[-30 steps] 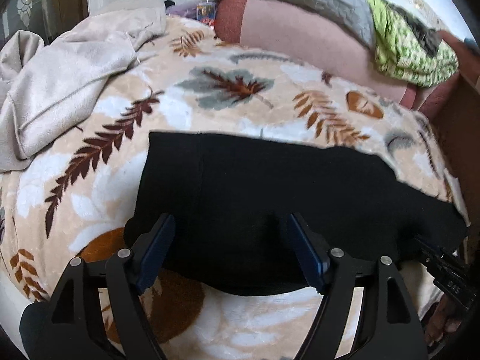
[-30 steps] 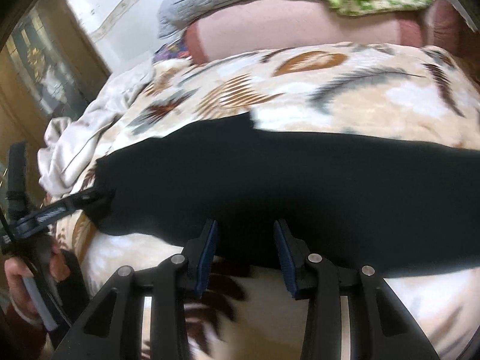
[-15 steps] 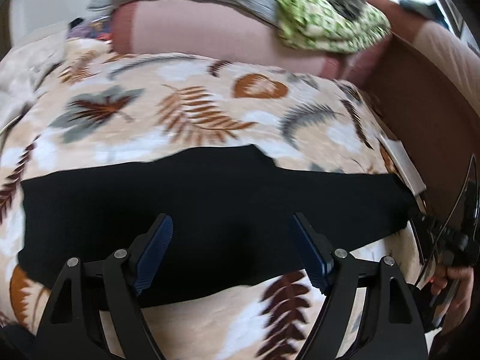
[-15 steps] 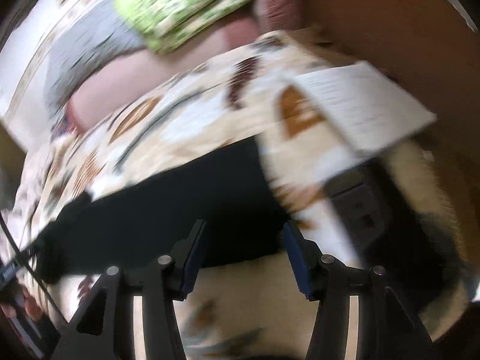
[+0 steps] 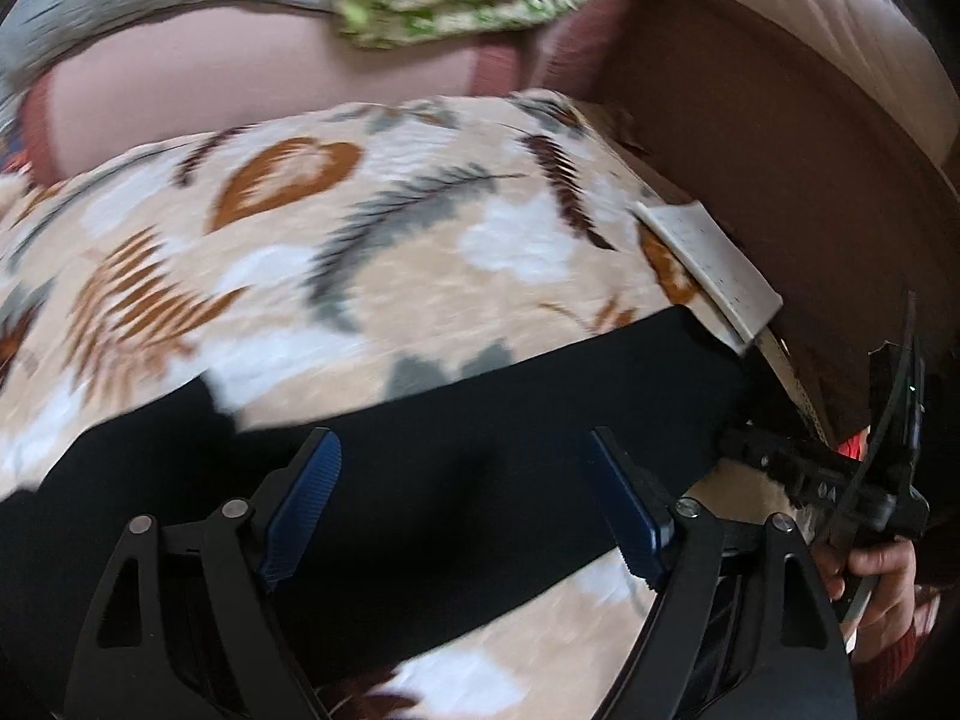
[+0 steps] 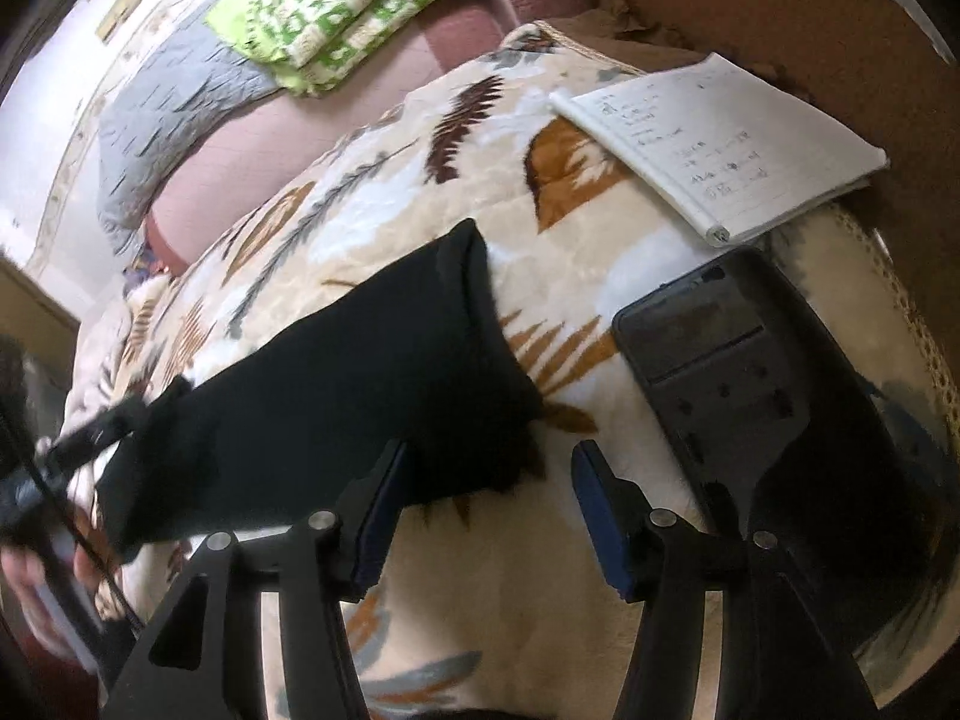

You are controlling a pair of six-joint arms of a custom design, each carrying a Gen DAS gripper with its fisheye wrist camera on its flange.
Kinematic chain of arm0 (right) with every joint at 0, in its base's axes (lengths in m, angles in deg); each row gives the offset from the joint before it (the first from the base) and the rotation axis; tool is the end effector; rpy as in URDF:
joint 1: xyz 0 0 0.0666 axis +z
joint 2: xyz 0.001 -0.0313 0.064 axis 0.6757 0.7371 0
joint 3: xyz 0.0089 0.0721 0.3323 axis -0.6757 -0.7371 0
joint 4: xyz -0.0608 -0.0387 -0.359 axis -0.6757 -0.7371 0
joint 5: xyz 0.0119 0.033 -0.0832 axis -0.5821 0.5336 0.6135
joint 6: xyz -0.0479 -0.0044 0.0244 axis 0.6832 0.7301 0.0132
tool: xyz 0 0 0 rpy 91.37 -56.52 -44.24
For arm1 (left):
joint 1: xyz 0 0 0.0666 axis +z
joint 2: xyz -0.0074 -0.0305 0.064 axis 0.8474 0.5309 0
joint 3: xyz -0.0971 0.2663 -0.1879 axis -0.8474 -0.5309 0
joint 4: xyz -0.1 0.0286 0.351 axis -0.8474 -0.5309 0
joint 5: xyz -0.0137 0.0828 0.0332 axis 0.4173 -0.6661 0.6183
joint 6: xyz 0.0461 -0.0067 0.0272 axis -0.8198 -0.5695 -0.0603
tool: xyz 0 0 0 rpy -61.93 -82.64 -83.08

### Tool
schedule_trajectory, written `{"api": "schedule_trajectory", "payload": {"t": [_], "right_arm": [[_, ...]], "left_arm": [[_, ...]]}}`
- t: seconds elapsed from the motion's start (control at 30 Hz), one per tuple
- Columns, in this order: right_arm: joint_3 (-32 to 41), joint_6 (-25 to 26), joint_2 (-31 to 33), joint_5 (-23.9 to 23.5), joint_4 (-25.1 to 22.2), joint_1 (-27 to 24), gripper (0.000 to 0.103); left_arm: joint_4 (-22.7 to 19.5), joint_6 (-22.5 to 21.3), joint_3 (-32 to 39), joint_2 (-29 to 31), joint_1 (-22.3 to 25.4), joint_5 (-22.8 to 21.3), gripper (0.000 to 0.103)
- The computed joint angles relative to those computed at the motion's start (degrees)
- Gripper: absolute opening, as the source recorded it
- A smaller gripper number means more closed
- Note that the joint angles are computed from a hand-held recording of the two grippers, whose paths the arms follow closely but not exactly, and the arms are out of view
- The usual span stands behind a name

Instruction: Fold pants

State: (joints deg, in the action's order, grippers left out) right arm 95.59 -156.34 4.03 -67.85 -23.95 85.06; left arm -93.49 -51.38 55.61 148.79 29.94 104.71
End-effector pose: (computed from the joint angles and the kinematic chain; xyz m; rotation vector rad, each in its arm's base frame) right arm 0.3153 0.2712 0.3630 0.7399 2.4308 0.3021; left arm 0.4998 -0.2795 0.4009 0.8839 2.4561 -0.5704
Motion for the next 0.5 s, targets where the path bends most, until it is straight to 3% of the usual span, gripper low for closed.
{"api": "schedule_trajectory", "payload": {"t": [0.2, 0.5], "right_arm": [[-1.2, 3.0, -0.9, -0.9, 2.1, 0.0, 0.061], [-4.3, 6.5, -2.5, -1.1, 7.8, -0.3, 0.069]], "left_arm": [[-2.2, -2.9, 7.7, 6.2, -3.7, -2.4, 0.083], [-7.7, -4.0, 19.9, 14.9, -5.9, -1.0, 0.083]]}}
